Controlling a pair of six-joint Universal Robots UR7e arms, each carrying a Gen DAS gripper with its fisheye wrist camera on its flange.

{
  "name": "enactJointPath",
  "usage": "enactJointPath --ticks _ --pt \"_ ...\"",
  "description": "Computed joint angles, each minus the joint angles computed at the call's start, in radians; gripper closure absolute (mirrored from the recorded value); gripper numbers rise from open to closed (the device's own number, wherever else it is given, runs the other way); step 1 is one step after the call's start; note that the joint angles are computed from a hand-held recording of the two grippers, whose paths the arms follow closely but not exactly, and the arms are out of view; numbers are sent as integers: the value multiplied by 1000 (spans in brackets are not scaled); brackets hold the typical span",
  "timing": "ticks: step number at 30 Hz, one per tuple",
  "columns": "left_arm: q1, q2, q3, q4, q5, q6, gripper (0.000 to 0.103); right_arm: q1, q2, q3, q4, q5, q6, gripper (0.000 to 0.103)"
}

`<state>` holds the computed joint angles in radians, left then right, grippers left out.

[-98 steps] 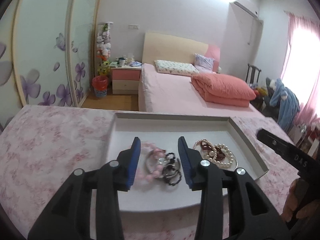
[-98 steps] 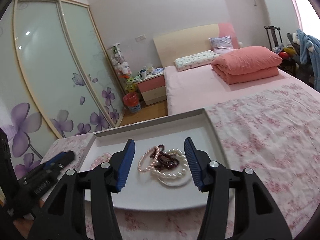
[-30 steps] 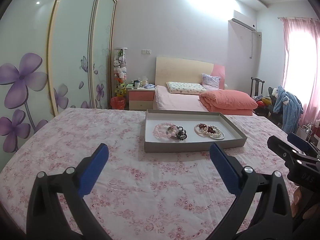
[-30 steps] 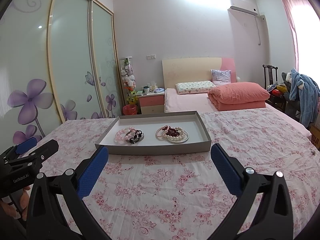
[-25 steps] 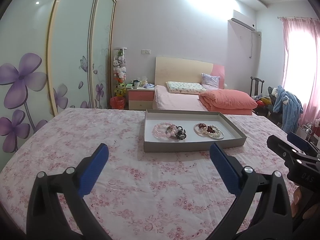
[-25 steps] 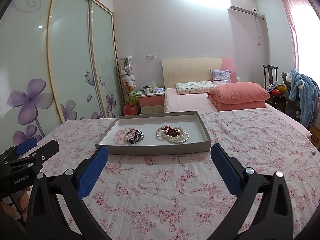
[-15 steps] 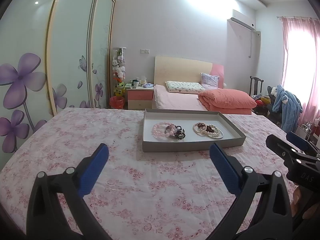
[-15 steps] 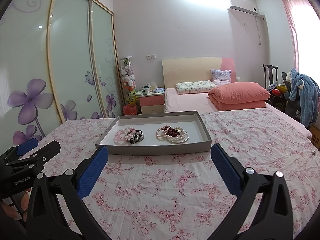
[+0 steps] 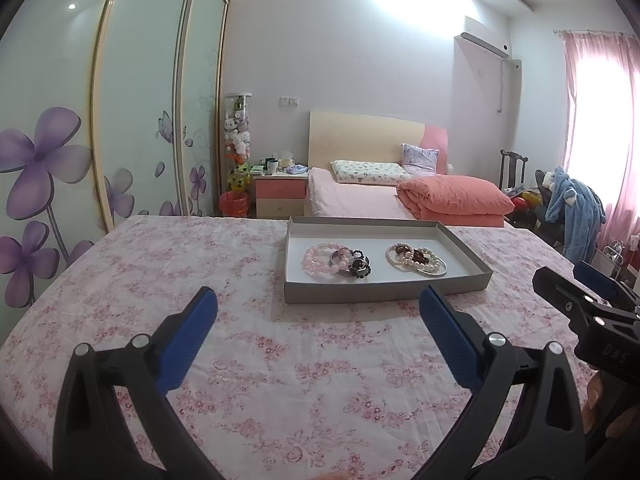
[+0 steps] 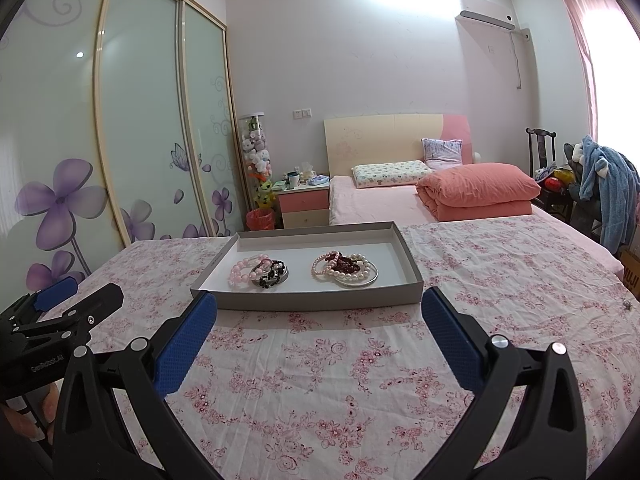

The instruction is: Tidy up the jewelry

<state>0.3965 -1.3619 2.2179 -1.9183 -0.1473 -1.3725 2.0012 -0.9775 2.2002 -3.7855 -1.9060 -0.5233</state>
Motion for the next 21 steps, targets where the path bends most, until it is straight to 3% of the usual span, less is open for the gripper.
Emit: enactJointPath --ticks 21 --pt "5 0 -1 4 -5 1 4 -4 3 -2 3 -1 5 2"
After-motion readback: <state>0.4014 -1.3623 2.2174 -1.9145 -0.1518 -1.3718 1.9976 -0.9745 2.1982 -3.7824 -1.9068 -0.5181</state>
